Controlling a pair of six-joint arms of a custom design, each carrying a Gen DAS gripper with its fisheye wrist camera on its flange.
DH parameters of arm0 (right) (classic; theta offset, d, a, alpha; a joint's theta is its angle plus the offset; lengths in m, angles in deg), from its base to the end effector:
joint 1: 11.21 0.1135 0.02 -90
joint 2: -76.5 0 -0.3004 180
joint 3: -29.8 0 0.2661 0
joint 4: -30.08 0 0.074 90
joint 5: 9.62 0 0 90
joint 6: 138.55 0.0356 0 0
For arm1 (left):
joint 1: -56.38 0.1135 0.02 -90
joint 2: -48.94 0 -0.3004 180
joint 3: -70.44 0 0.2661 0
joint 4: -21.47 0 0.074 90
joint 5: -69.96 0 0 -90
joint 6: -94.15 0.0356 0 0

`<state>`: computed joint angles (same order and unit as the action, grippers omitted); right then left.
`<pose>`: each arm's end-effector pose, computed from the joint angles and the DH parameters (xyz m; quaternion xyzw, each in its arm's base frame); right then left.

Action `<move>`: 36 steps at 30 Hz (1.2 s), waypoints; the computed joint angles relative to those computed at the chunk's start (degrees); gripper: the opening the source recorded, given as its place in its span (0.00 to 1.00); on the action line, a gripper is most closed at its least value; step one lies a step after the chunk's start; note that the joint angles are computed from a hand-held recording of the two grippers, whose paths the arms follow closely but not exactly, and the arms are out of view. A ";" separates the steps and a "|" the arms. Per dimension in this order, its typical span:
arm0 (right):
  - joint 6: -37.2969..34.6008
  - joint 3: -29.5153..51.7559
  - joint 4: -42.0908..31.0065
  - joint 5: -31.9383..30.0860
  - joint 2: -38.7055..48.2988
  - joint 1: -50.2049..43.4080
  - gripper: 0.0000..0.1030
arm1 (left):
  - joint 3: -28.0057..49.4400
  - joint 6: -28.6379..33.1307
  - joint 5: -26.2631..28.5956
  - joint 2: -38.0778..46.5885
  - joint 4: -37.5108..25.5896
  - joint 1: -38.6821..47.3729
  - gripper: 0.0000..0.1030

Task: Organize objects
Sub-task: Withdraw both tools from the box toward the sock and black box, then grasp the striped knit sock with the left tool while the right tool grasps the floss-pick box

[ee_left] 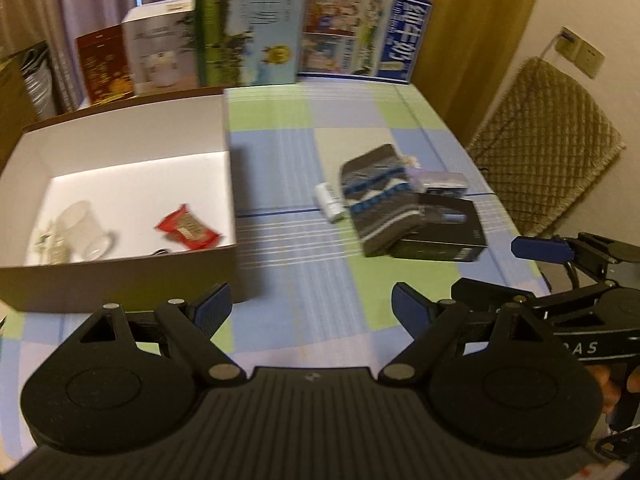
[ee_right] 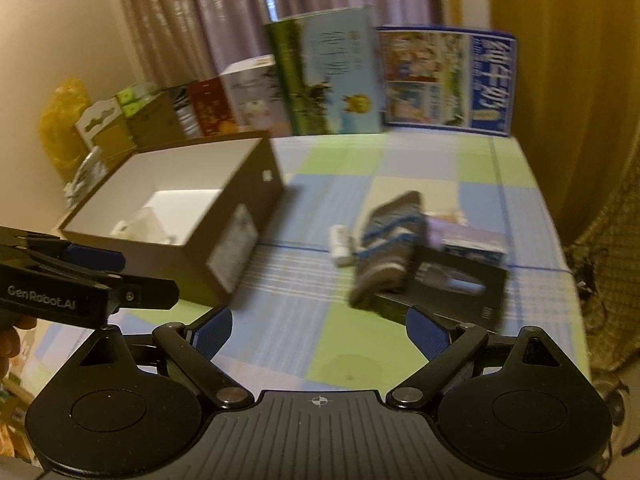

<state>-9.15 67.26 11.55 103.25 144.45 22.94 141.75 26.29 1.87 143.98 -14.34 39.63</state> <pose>0.1787 0.1045 0.1763 0.1114 0.9140 0.0566 0.3860 0.3258 -0.1119 0.2134 0.3624 0.8766 -0.1710 0.2662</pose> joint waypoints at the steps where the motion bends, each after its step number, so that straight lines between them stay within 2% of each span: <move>1: 0.01 -0.69 -0.54 -0.03 -1.19 -0.78 0.89 | -0.11 -0.58 -0.35 0.12 0.40 -1.18 0.82; 7: -1.44 -4.00 -2.06 -1.92 -6.31 -7.32 0.89 | 0.62 -3.63 -1.72 2.24 3.02 -6.51 0.82; 14: -6.52 -6.18 0.64 -6.66 -6.87 -17.71 0.89 | 4.01 -7.08 -3.78 7.62 6.19 -11.90 0.81; 23: -11.08 -6.97 7.25 -12.20 -2.11 -29.04 0.89 | 9.41 -10.66 -3.96 15.83 9.01 -15.45 0.80; 26: -12.29 -6.88 9.75 -13.83 0.57 -32.24 0.89 | 11.63 -11.18 -4.48 18.67 9.54 -16.45 0.75; 36: -15.40 -5.81 16.91 -19.18 9.88 -41.15 0.89 | 22.11 -12.45 -5.53 29.03 7.66 -19.43 0.74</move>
<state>-24.56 61.46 28.46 84.07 154.33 -18.21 163.85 13.84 -3.67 173.01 -6.68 20.20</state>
